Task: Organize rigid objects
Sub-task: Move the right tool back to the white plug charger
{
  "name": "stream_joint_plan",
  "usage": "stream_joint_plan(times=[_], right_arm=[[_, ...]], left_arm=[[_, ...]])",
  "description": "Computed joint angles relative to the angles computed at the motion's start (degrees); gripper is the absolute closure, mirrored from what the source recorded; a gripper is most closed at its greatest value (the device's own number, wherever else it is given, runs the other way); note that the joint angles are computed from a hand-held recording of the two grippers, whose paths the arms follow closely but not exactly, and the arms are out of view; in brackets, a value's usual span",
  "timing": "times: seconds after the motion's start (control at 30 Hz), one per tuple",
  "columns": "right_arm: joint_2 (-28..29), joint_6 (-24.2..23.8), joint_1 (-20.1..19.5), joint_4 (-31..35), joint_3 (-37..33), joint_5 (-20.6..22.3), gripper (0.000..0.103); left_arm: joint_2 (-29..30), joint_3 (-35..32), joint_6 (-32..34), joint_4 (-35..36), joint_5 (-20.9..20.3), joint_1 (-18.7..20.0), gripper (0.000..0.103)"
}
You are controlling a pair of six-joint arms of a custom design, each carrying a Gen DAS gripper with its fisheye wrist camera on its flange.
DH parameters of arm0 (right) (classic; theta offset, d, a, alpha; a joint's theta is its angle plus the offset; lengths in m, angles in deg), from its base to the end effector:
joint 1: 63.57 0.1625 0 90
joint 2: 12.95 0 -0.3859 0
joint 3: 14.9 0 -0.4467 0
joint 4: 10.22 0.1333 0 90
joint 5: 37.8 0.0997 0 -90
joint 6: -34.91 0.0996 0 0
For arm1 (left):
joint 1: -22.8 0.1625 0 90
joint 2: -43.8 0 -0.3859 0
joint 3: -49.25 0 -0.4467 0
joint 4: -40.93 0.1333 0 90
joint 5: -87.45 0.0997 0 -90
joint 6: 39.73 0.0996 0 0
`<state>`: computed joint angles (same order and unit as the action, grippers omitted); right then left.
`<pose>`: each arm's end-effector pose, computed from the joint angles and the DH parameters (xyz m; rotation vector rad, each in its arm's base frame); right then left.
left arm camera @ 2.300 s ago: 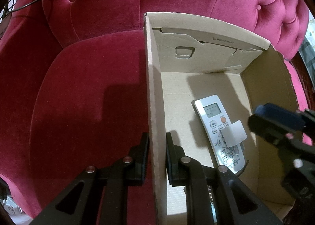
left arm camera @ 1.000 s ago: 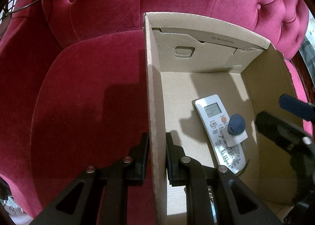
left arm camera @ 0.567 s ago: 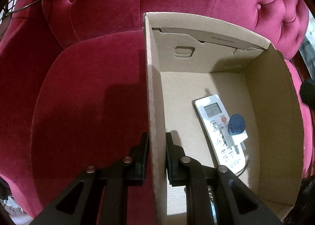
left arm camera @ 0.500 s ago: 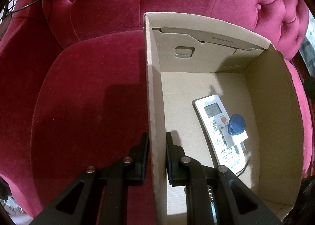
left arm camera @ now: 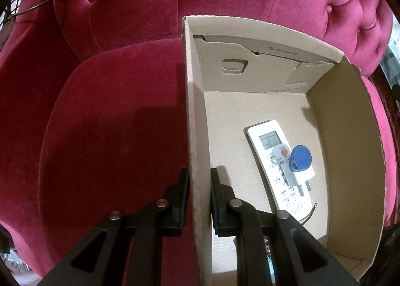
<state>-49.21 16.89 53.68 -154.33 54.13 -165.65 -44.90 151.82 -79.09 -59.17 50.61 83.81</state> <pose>0.4343 -0.6855 0.1120 0.8011 -2.3347 0.5305 -0.0744 -0.5738 0.3751 -0.1683 2.2695 -0.5775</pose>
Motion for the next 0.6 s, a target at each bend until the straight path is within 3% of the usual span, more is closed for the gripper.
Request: stream_joint_plan(times=[0.6], right_arm=[[3.83, 2.6, -5.91, 4.63, -5.18, -2.76, 0.005]], left_arm=[[0.38, -0.23, -0.44, 0.6, 0.25, -0.08, 0.087]])
